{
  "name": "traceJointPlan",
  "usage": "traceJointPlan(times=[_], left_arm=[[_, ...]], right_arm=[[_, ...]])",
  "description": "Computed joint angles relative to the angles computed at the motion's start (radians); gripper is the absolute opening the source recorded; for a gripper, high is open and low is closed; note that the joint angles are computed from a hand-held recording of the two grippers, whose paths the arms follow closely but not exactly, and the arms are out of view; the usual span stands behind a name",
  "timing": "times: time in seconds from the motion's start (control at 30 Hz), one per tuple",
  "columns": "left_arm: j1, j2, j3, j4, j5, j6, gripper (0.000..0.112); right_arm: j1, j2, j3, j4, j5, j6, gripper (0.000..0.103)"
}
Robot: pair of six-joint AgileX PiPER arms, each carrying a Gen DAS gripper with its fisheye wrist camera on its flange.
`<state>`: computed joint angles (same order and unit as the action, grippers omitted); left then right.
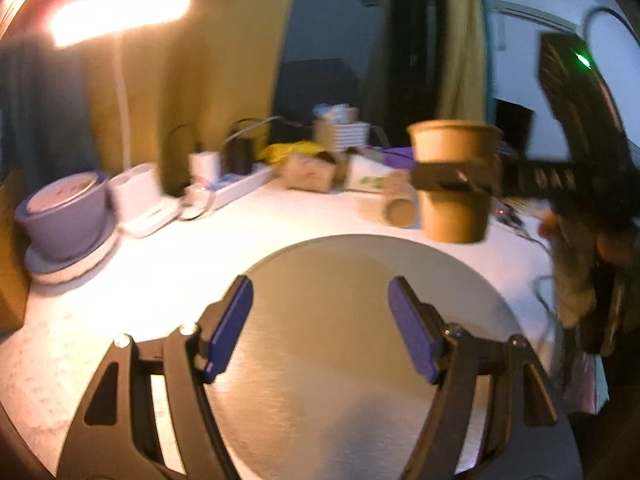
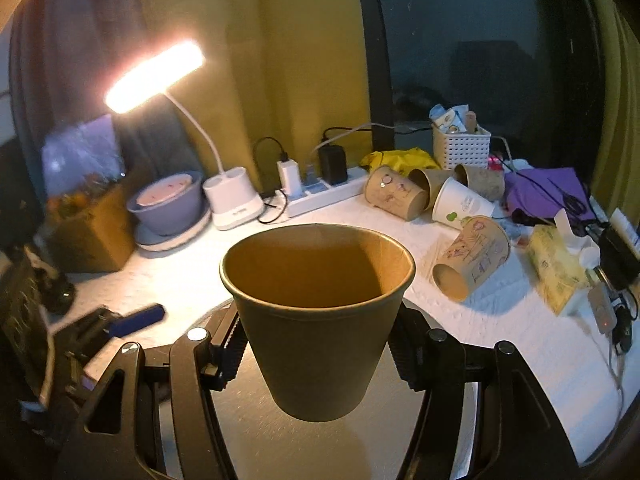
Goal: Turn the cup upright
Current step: 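Lower the upright cup onto the grey mat with the right gripper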
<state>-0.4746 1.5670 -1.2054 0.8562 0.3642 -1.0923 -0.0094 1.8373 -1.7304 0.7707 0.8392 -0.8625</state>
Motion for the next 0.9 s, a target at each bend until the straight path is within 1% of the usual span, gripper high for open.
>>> traceJointPlan(times=[0.1,0.2,0.27,0.37,0.43,0.63,0.8,0.9], left_arm=[[0.033,0.002,-0.003,-0.025,0.031,-0.008,0.071],[0.057,0.002,0.000,-0.009,0.052,-0.058,0.071],[0.078,0.001,0.005,-0.023,0.045,-0.062,0.071],[0.103,0.003,0.009,-0.056,0.039,-0.048,0.071],[0.115,0.004,0.010,-0.070,0.043,-0.051,0.071],[0.149,0.014,-0.003,-0.150,0.053,-0.020,0.071],[0.157,0.015,0.001,-0.142,0.058,-0.057,0.071],[0.161,0.023,-0.008,-0.221,0.058,0.014,0.071]], right_arm=[[0.037,0.027,-0.003,-0.041,-0.051,0.020,0.064],[0.067,0.042,0.008,-0.054,-0.089,0.011,0.064],[0.092,0.050,0.023,-0.061,-0.130,-0.001,0.064],[0.117,0.060,0.036,-0.073,-0.164,-0.009,0.064],[0.135,0.069,0.037,-0.105,-0.185,0.016,0.064],[0.165,0.076,0.062,-0.154,-0.223,0.064,0.064],[0.169,0.082,0.069,-0.144,-0.212,0.073,0.064],[0.171,0.077,0.076,-0.140,-0.220,0.064,0.064]])
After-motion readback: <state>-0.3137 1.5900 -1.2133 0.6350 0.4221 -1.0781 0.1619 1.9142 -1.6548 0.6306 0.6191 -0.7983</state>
